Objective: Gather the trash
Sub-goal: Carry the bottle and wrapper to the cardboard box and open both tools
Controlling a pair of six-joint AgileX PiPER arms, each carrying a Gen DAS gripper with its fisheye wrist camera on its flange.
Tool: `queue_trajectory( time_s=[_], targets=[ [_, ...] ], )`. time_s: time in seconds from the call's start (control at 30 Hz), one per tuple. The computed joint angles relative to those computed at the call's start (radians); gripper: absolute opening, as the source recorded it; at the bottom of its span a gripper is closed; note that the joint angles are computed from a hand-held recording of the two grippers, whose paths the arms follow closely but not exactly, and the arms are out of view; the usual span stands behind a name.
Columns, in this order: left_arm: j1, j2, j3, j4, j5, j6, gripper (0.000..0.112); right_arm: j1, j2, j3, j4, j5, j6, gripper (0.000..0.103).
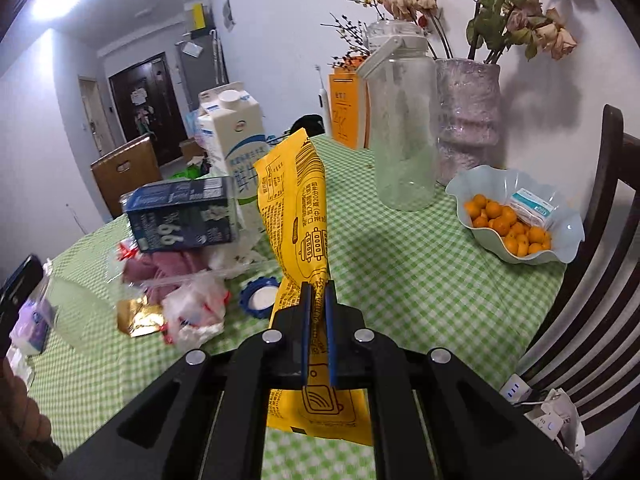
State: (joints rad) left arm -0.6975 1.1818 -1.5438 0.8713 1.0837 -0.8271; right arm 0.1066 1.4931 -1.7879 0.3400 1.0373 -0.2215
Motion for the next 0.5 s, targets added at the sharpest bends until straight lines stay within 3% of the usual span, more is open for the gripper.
queue_trajectory(
  time_s=[0.1, 0.27, 0.5],
  targets=[
    [-0.086, 0.025, -0.03, 0.043, 0.053, -0.039, 0.029, -0.033, -0.043, 0.047, 0.031, -0.004, -0.048, 0.006],
    [-0.223, 0.104, -0.096, 0.114, 0.098, -0.091, 0.029, -0.216, -0.132, 0.143, 0.154, 0.031, -0.187, 0.006],
    [-0.346, 0.259, -0.199, 0.119, 0.056, -0.147, 0.029, -0.543, -0.213, 0.266, 0.282, 0.121, -0.442, 0.006]
  ],
)
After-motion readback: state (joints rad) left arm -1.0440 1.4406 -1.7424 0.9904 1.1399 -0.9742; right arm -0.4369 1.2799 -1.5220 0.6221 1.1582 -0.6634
